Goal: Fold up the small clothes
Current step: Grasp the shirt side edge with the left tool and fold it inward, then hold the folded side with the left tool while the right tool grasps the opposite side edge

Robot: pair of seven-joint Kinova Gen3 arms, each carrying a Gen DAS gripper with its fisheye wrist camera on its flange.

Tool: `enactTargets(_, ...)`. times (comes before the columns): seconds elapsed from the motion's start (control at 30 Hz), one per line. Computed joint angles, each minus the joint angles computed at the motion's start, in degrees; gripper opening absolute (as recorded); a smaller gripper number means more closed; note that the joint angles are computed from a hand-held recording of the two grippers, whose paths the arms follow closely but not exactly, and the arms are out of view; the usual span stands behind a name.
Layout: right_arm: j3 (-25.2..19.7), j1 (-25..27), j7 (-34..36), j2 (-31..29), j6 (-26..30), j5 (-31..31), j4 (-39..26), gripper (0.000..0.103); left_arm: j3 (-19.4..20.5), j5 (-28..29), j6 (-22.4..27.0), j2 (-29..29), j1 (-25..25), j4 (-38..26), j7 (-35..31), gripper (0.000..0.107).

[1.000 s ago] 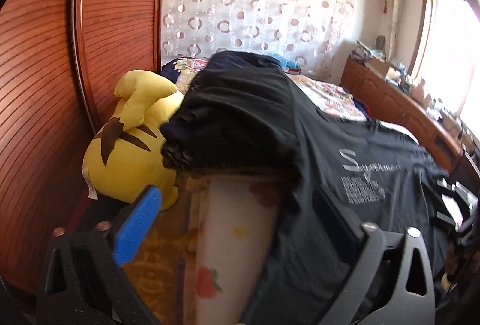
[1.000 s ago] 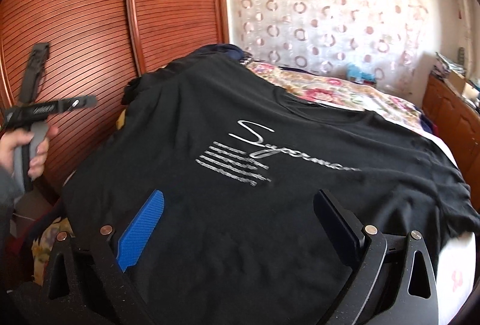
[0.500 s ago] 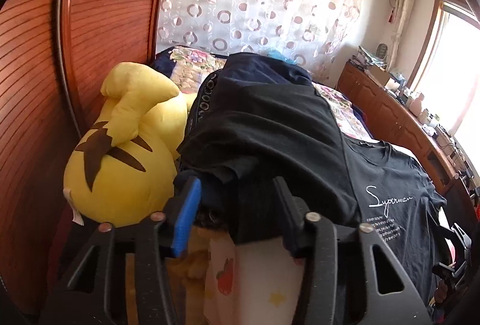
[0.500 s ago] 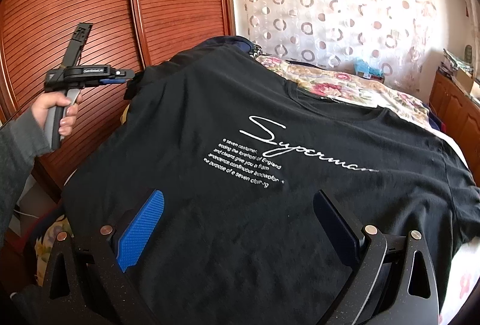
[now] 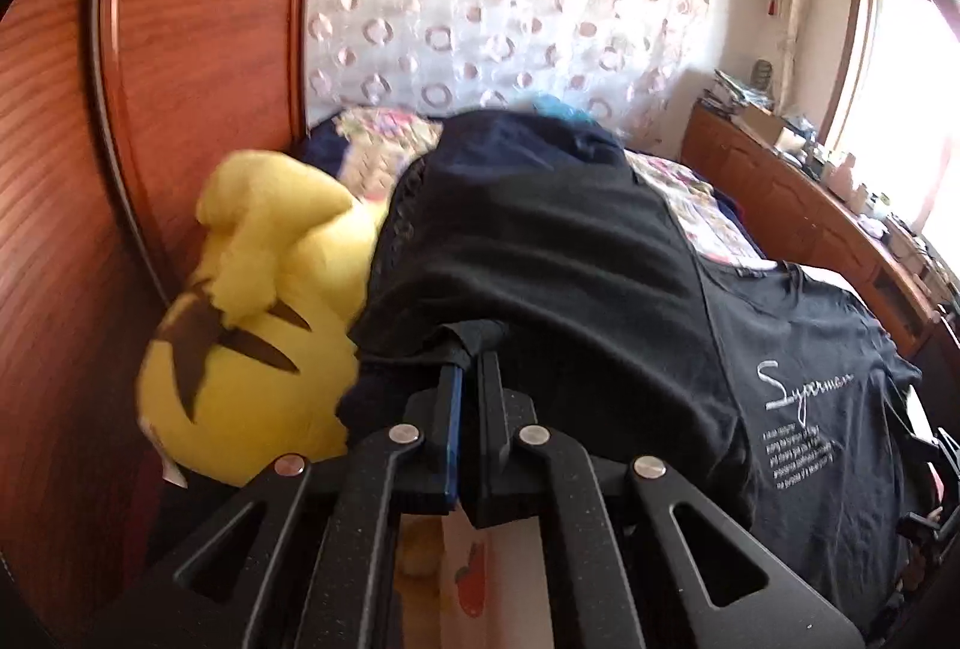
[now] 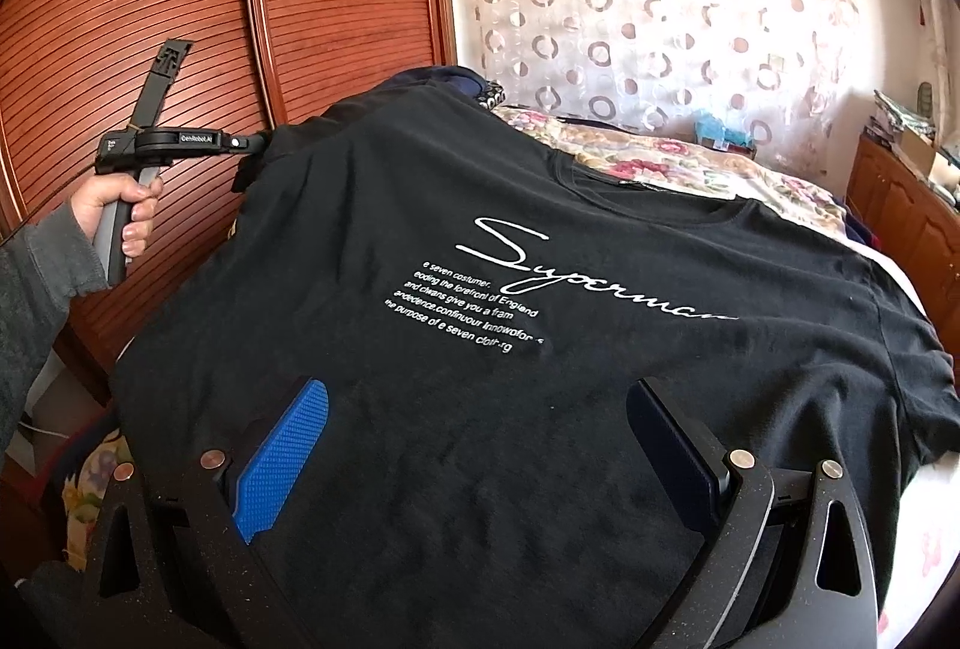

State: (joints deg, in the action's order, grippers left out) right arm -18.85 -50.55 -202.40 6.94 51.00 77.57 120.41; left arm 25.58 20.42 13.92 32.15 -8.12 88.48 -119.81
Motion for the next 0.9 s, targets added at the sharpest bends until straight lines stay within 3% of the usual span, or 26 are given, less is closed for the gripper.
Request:
enactTargets(0.13, 0.1, -0.2, -0.4, 0.4, 0.1, -0.1, -0.2, 0.100, 5.9, 0.2, -3.0, -1.6, -3.9, 2.5, -3.2, 0.005)
enactTargets(0.37, -0.1, -0.4, -2.3, -0.4, 1.1, 0.0, 0.5, 0.100, 7.2, 0.1, -1.4, -4.0, -1.7, -0.1, -4.6, 0.005)
enactTargets(0.67, -1.3, -1.0, -8.2, -1.1, 4.6, 0.0, 2.4, 0.100, 2.1, 0.6, 8.6, -5.1, 9.8, -6.8, -8.0, 0.005)
enactTargets(0.77, -1.4, -1.2, -8.8, -0.8, 5.5, -0.3, 2.1, 0.100, 1.3, 2.3, 12.2, -5.3, 11.2, -7.7, -10.2, 0.014)
enactTargets(0.9, -1.1, -1.5, -8.0, -0.2, 6.2, -0.7, 1.0, 0.100, 2.5, 8.0, 11.3, -7.0, 8.9, -4.4, -15.9, 0.037)
